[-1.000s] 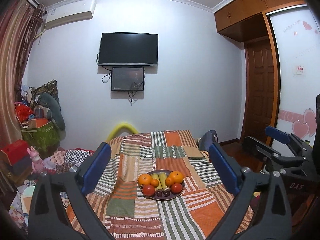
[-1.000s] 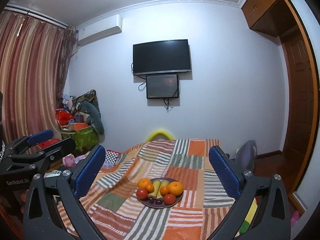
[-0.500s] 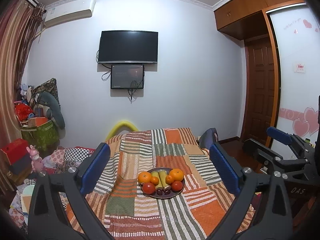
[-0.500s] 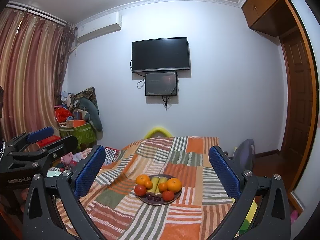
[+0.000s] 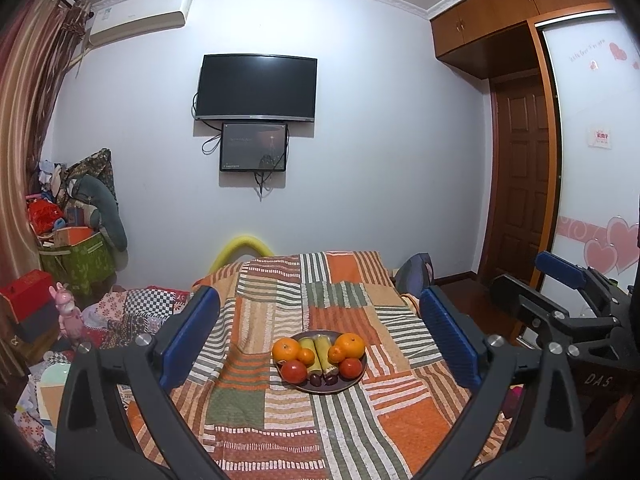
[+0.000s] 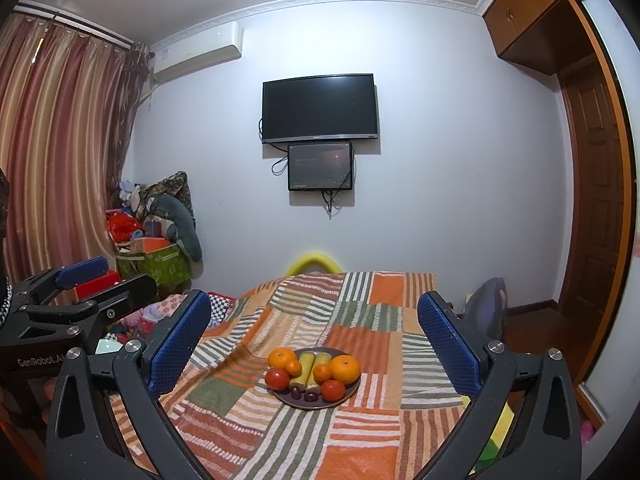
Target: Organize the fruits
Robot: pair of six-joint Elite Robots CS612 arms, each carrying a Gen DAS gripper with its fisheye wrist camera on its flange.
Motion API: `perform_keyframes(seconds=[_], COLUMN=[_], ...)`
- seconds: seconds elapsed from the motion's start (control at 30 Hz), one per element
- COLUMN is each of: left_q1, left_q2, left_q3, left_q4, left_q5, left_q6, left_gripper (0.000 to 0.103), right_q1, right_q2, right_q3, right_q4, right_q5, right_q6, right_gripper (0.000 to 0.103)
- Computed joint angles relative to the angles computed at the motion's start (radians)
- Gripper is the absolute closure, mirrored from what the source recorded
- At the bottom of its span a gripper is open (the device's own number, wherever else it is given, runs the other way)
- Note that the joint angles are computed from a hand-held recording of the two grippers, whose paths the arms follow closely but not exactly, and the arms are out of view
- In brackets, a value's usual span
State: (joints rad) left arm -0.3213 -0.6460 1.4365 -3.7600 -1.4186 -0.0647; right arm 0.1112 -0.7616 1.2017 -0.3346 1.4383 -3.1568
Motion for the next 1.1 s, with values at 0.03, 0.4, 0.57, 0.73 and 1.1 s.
perform_keyframes(seconds=[0.03,0.4,0.57,0.73,1.1], left_q1=[0.001,0.001,0.001,0.001,0.007], left_q2=[0.0,0.0,0.001,0.001,0.003], left_q3=[-0.001,-0.003,-0.005,-0.007,-0.009], left_q4=[0.002,0.011,0.016,0.023,0.031], left_q5=[-0.001,-0.004,-0.003,-0.008,-0.036], left_q6=[0.002,-0.001,-0.003,-0.004,-0.009], left_gripper=[0.002,0.001,0.001,0.001,0.001], right_q1=[0.0,0.002,0.002,0.001,0.002], right_q2=[0.0,-0.001,-0.002,-0.001,-0.001], right_q3=[0.0,0.0,-0.001,-0.002,-0.003], right_q4=[-0.001,0.001,0.005,0.004,0.005], right_q5=[0.001,0.0,-0.003,-0.003,0.0], right_q6=[-0.001,-0.001,0.0,0.008,0.013], right_gripper=[0.0,0.0,0.0,0.0,0.0])
